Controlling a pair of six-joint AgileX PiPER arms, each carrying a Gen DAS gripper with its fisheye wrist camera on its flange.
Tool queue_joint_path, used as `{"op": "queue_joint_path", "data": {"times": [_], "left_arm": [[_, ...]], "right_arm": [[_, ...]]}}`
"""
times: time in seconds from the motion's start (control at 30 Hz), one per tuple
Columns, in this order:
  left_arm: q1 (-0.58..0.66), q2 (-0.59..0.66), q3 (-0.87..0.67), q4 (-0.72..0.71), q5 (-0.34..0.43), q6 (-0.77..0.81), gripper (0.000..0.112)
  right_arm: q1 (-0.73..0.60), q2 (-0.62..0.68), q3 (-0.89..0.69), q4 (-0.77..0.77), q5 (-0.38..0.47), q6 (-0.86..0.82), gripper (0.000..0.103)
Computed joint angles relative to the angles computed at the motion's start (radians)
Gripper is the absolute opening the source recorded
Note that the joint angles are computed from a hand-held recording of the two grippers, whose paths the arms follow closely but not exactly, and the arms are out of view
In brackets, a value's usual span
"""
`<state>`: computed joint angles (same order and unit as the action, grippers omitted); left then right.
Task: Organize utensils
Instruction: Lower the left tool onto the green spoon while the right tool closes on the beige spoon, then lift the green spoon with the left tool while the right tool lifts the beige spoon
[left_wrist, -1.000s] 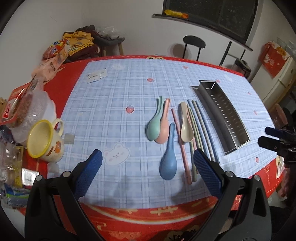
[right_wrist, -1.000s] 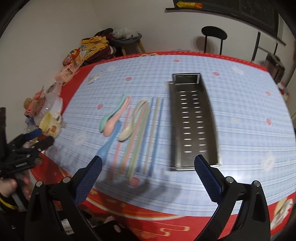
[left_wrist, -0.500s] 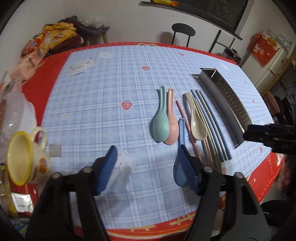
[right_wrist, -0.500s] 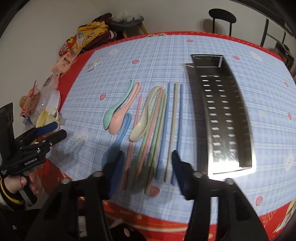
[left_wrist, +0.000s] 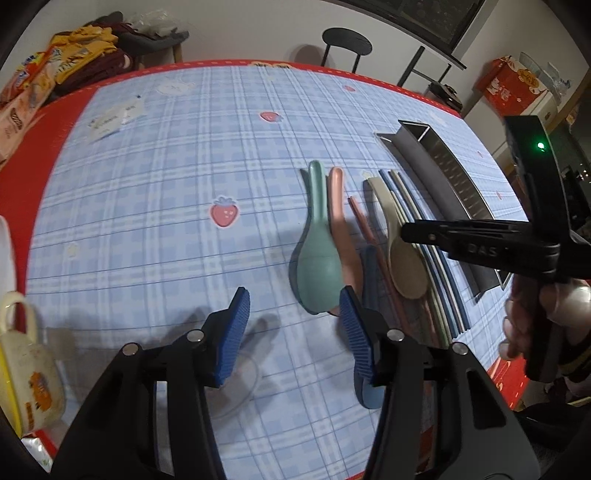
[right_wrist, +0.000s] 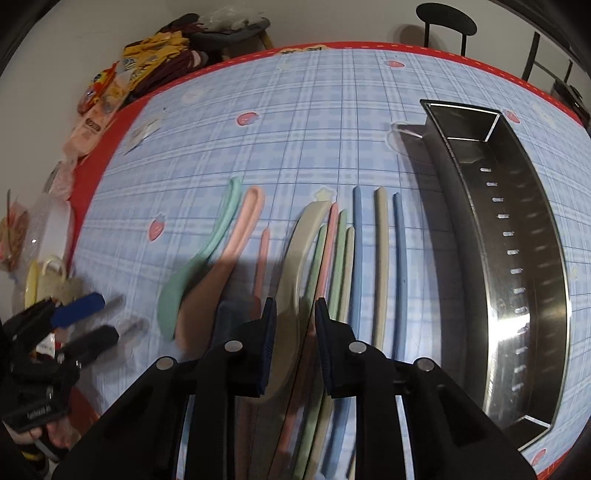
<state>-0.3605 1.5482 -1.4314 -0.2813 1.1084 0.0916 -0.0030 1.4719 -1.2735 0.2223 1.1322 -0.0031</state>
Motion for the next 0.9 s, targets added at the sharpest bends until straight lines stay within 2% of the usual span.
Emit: {"op": "queue_joint_path", "data": {"times": [0.23,0.27,0.3,0.4,0.73,0.9], "left_arm": [[0.007,0.037,0.003,-0.042,-0.009,0.022,0.052],[0.004,0.043,0.001,-0.045,-0.011,0.022,0.052],[0.003,0.046,0.002,-0.047,-0.011,0.022,0.052],[-0.011,0.056,0.001,-0.047,-0.015,0.018,0.052],[-0.072,0.118,-0.077,0.009,-0.022,-0.015,0.052],[-0.122,0.187,-0.157,0.107,-0.009,-0.054,0.052]], "right_arm": [[0.039,0.023,0.008,-0.028,-0.027,0.009,0.015],[0.045,0.023,0.007,-0.035,-0.03,0.013,0.013],[0.049,0.021,0.008,-0.04,-0.032,0.014,0.007],[0.056,0.013,0.011,-0.042,-0.03,0.005,0.005],[0.05,-0.009,0.041,-0.004,-0.042,0.0,0.005],[0.047,-0.008,0.043,0.003,-0.046,-0.005,0.005]]}}
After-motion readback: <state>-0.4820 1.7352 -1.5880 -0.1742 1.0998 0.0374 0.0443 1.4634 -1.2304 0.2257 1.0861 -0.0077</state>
